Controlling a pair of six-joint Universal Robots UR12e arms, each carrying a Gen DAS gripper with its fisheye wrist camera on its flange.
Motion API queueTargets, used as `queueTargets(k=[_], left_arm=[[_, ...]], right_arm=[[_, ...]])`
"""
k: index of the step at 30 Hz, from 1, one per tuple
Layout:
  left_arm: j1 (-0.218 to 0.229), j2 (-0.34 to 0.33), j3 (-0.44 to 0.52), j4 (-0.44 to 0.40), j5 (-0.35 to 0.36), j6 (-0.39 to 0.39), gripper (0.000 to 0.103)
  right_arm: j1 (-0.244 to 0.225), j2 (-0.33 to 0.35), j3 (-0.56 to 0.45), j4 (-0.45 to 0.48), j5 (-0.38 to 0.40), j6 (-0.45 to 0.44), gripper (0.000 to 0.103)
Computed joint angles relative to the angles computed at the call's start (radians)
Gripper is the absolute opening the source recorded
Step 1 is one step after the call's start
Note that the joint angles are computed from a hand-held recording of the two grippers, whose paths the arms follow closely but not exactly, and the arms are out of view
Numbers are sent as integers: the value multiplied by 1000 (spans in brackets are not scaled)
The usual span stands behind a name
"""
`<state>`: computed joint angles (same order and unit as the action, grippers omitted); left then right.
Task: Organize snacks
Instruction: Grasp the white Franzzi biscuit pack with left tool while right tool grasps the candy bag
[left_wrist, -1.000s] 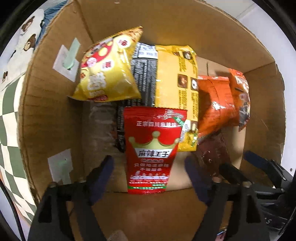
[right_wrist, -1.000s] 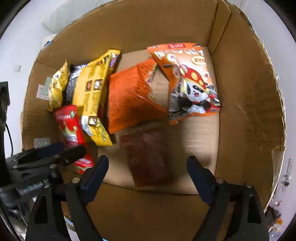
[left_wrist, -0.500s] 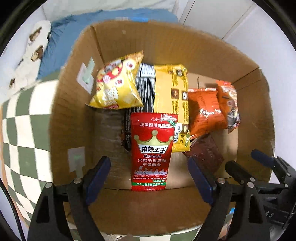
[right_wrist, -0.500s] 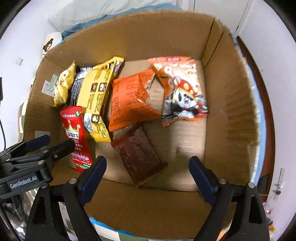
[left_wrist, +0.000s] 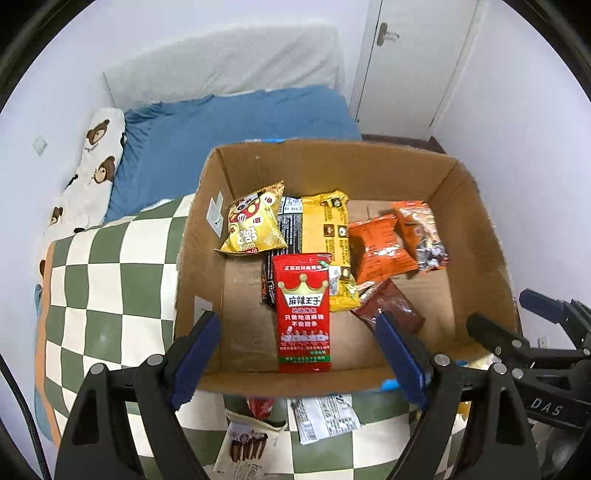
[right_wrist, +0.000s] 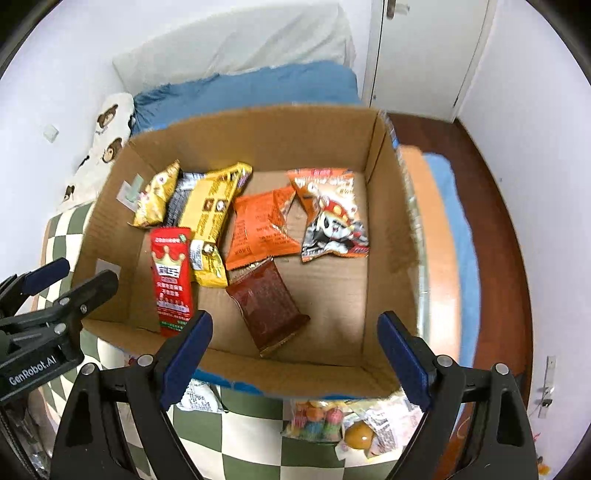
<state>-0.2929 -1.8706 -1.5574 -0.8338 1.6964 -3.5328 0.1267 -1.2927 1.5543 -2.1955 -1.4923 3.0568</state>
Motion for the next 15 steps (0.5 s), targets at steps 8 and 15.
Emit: queueTargets(k=[8, 15], left_arm=[[-42, 67, -65, 108, 76, -14, 86], [-78, 119, -111, 169, 153, -21, 86]], right_arm=[[-12, -107, 91, -150, -2, 6, 93], [-31, -195, 151, -198, 36, 6, 93]])
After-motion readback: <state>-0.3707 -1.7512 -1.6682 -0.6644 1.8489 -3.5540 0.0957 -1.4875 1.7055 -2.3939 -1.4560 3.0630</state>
